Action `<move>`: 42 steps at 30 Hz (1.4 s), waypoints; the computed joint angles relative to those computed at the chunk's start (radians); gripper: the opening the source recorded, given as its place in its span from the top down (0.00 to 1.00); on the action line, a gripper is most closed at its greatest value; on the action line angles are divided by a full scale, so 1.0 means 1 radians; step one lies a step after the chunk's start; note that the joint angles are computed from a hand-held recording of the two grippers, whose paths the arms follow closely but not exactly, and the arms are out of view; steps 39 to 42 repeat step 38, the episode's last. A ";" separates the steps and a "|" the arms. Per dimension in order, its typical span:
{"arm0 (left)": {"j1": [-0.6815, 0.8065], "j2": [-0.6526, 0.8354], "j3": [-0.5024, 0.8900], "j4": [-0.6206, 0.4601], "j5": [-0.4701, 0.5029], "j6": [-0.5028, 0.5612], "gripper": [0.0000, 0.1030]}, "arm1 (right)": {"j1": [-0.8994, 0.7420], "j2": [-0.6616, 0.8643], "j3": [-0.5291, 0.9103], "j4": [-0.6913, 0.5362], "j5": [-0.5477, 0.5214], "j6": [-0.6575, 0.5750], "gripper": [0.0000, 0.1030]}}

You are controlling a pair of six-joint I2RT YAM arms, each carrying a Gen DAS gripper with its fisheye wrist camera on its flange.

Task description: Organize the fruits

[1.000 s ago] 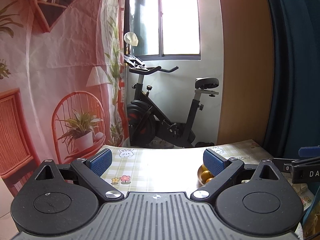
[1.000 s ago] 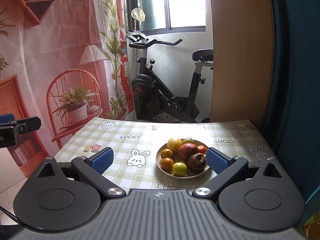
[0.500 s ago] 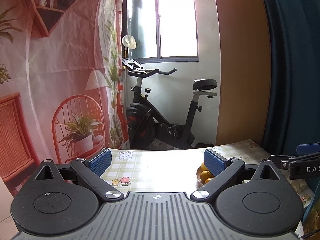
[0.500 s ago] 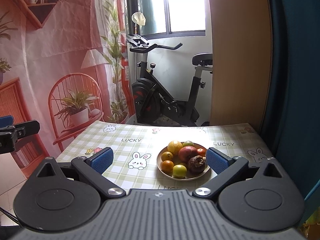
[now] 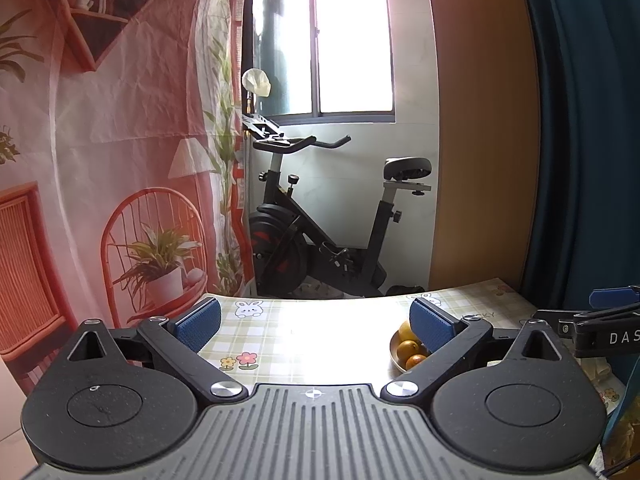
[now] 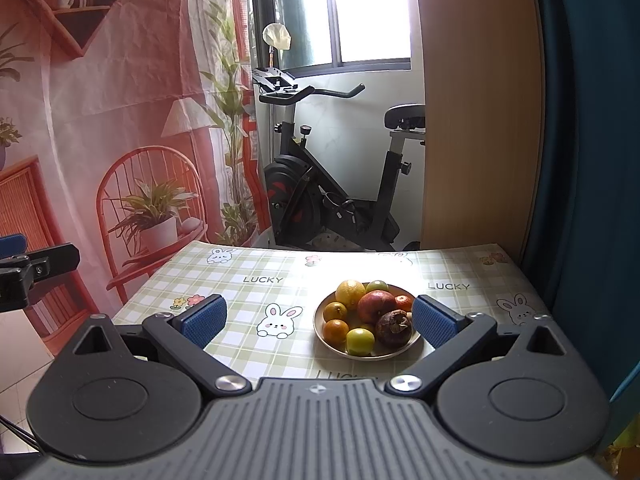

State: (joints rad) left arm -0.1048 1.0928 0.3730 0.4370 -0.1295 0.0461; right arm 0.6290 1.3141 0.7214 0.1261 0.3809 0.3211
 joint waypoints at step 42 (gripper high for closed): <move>0.022 -0.018 0.004 -0.021 0.036 0.007 0.00 | -0.002 0.000 -0.002 0.003 -0.002 0.001 0.02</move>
